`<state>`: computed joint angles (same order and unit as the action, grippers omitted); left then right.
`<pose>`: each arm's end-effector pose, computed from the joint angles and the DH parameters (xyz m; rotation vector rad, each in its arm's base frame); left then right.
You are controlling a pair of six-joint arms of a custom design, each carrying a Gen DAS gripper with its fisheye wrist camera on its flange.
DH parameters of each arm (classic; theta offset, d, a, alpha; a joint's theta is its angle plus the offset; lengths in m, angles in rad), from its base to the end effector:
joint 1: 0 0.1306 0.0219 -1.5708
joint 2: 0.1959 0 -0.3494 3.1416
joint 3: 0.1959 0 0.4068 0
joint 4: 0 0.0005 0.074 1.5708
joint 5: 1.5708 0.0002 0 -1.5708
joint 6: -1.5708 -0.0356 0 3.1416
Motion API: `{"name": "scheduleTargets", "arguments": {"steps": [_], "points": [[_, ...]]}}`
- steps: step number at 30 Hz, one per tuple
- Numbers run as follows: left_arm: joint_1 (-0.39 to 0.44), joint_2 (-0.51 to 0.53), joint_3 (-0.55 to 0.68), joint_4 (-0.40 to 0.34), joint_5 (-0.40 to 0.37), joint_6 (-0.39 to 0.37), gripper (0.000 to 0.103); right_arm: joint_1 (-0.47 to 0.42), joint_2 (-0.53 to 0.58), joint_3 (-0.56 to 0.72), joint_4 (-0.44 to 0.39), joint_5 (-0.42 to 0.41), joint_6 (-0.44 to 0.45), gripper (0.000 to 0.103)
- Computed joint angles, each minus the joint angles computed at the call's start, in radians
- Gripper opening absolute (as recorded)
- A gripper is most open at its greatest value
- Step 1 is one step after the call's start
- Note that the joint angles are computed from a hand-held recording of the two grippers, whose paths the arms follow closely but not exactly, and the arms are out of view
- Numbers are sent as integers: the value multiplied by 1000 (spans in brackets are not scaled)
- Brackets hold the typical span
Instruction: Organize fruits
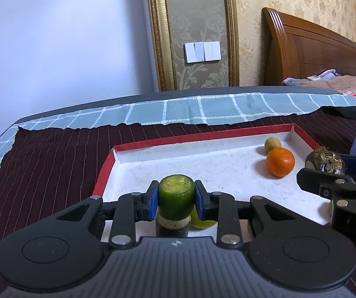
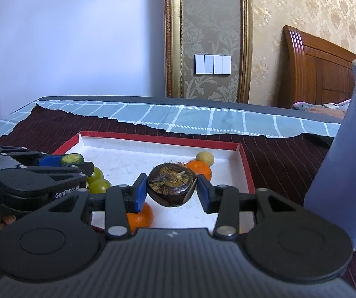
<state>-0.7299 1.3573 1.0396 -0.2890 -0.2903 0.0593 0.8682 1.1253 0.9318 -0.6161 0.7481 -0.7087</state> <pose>0.3723 -0.3201 0.2911 0.5511 2.0804 -0.1421 0.2797 0.2921 0.3183 0.1618 2.1241 0.0149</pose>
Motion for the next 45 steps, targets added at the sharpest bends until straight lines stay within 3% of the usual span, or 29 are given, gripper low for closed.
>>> {"name": "scheduleTargets", "arguments": {"steps": [17,38,45], "points": [[4,71,78,-17,-26,-5,28,-61,29,25,25,-34,27,40],[36,160,172,1,-21,11,29,-175,114,62,152,-121,125,40],[28,191,201,-21,-45,-38,29,-190,151,77,156,-141,154,40]]}}
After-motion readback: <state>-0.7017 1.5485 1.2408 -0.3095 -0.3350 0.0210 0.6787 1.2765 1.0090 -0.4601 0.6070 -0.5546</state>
